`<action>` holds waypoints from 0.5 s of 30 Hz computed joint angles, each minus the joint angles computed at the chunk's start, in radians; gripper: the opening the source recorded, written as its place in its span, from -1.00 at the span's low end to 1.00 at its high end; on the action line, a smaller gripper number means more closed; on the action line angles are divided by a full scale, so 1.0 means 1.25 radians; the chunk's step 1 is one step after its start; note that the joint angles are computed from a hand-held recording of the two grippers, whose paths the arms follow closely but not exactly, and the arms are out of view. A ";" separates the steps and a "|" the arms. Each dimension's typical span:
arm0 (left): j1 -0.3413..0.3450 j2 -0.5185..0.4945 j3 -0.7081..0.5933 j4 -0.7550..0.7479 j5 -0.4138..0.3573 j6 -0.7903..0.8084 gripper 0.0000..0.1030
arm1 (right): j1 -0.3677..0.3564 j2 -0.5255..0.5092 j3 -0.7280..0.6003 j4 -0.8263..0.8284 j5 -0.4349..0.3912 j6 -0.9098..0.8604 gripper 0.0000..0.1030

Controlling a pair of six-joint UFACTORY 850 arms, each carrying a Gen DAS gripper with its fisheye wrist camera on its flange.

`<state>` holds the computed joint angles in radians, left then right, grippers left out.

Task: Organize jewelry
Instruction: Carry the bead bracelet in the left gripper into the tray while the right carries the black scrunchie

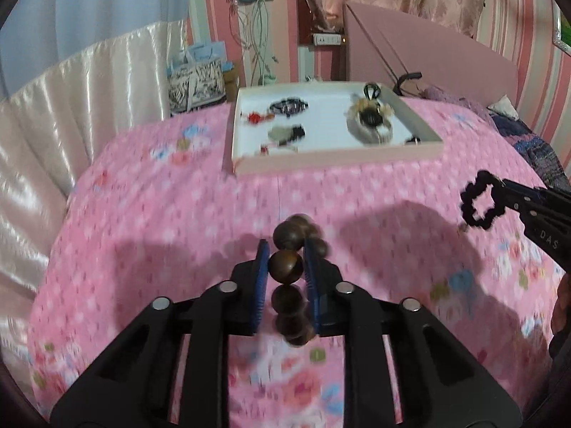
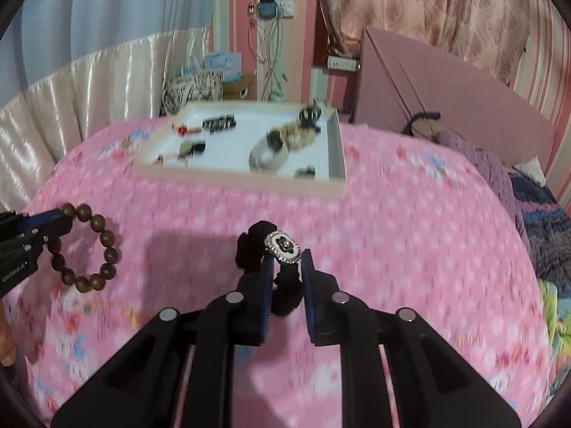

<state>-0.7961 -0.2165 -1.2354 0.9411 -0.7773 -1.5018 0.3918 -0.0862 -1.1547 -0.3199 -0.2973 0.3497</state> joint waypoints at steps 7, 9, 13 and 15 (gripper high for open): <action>0.060 -0.049 -0.082 0.020 0.029 0.046 -0.66 | -0.008 -0.119 -0.160 0.055 0.004 -0.064 -0.70; 0.078 -0.077 -0.117 0.015 0.034 0.070 -0.66 | -0.008 -0.158 -0.209 0.061 0.000 -0.075 -0.70; 0.102 -0.113 -0.168 0.005 0.056 0.098 -0.66 | -0.013 -0.216 -0.283 0.119 -0.008 -0.128 -0.70; 0.109 -0.129 -0.200 0.009 0.068 0.113 -0.66 | -0.017 -0.250 -0.329 0.166 -0.019 -0.163 -0.70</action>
<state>-0.6595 -0.3783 -1.4850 0.9522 -0.6925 -1.3600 0.3711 -0.3990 -1.5662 -0.1122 -0.3206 0.1455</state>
